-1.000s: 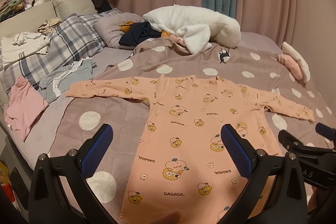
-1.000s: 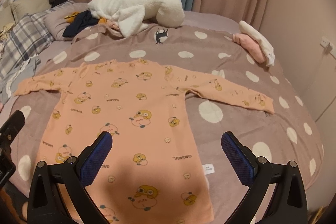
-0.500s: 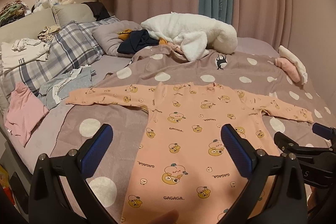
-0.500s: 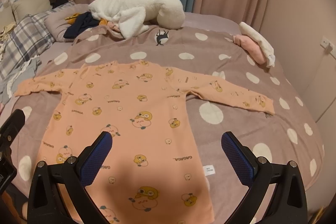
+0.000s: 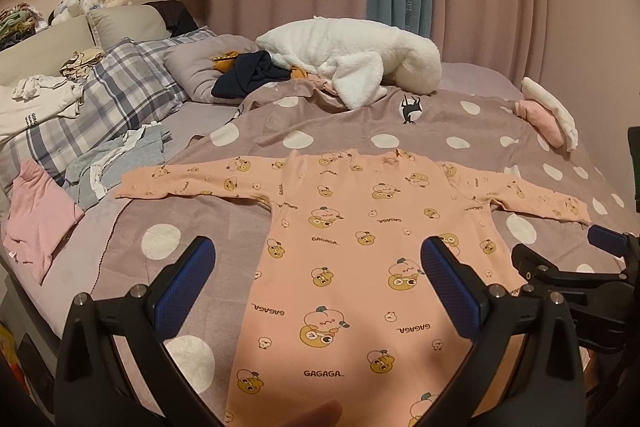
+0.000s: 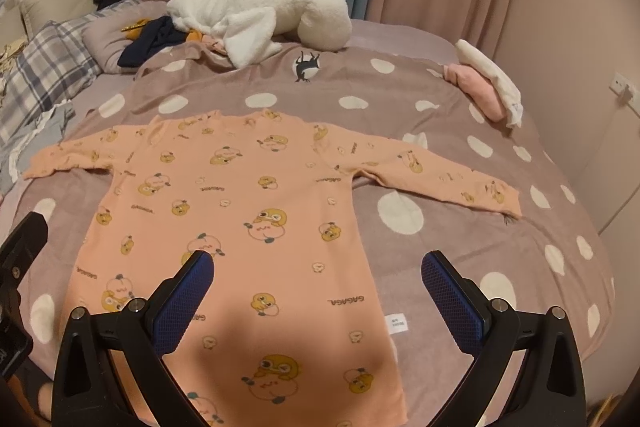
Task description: Fold small clothes
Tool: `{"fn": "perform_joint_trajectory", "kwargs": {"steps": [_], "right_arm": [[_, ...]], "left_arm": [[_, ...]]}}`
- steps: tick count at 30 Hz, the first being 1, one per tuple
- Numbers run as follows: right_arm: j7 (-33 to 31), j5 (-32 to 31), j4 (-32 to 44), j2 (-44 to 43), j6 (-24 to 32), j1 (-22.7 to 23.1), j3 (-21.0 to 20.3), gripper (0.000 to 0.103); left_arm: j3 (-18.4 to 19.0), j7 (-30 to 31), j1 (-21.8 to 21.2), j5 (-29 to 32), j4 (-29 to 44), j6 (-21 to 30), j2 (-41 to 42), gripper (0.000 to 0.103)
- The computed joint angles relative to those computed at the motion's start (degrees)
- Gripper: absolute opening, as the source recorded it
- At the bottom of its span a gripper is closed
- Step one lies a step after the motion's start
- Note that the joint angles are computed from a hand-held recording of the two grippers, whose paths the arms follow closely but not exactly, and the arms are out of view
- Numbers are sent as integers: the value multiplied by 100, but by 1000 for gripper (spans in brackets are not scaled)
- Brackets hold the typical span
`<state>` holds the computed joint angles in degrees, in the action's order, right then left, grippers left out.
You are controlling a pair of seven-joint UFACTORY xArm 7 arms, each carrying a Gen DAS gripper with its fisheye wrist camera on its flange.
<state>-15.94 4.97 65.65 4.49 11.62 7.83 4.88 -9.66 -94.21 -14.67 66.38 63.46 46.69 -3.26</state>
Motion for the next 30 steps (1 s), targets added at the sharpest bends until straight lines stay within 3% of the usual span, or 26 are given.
{"fn": "perform_joint_trajectory", "kwargs": {"steps": [30], "right_arm": [[386, -578, 62, 75, 48, 58, -74, 103]], "left_arm": [[46, 124, 6, -77, -2, -196, 66, 103]]}}
